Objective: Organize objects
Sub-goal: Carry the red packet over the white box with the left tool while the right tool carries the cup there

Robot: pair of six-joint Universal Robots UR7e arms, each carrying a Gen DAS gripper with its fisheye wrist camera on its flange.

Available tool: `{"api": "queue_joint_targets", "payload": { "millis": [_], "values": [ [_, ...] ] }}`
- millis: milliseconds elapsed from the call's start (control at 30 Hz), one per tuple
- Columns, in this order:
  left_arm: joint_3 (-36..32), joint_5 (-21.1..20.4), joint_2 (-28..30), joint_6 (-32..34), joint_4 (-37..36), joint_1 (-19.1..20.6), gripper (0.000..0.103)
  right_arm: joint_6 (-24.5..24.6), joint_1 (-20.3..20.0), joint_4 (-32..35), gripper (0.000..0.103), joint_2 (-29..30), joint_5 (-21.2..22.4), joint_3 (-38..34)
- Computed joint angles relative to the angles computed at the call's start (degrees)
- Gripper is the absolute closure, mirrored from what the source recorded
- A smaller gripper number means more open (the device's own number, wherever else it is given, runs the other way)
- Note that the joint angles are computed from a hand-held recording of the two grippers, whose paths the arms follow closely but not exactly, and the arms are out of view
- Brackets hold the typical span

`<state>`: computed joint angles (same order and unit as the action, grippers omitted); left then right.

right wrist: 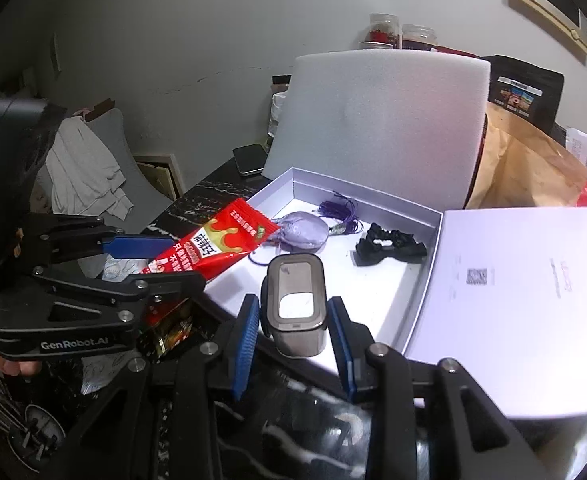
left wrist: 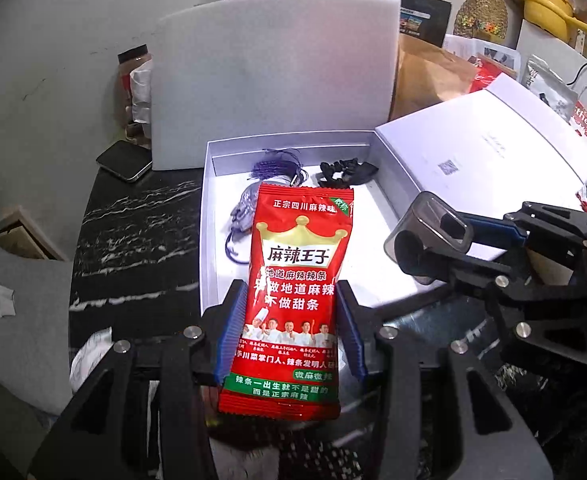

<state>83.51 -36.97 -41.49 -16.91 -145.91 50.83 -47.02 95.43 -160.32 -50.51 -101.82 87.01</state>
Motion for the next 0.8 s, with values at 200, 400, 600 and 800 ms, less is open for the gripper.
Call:
{"api": "queue_joint_targets", "payload": {
  "millis": [200, 400, 600, 800],
  "values": [
    [-6.0, 0.1, 3.5, 3.3, 0.6, 2.5, 0.061, -0.1, 0.1, 1.6, 0.068, 3.3, -1.1, -5.2],
    [-11.7, -0.2, 6.5, 6.1, 2.0, 4.2, 0.061, -0.2, 0.2, 3.2, 0.068, 6.7, -2.4, -11.1],
    [-18.5, -0.9, 9.8, 8.7, 4.2, 5.9, 0.060, 0.1, 0.4, 4.2, 0.068, 9.5, -2.9, -16.4],
    [-24.4, -2.0, 12.6, 9.5, 6.3, 7.4, 0.060, 1.1, 0.7, 6.6, 0.068, 12.8, -4.6, -22.3]
  ]
}}
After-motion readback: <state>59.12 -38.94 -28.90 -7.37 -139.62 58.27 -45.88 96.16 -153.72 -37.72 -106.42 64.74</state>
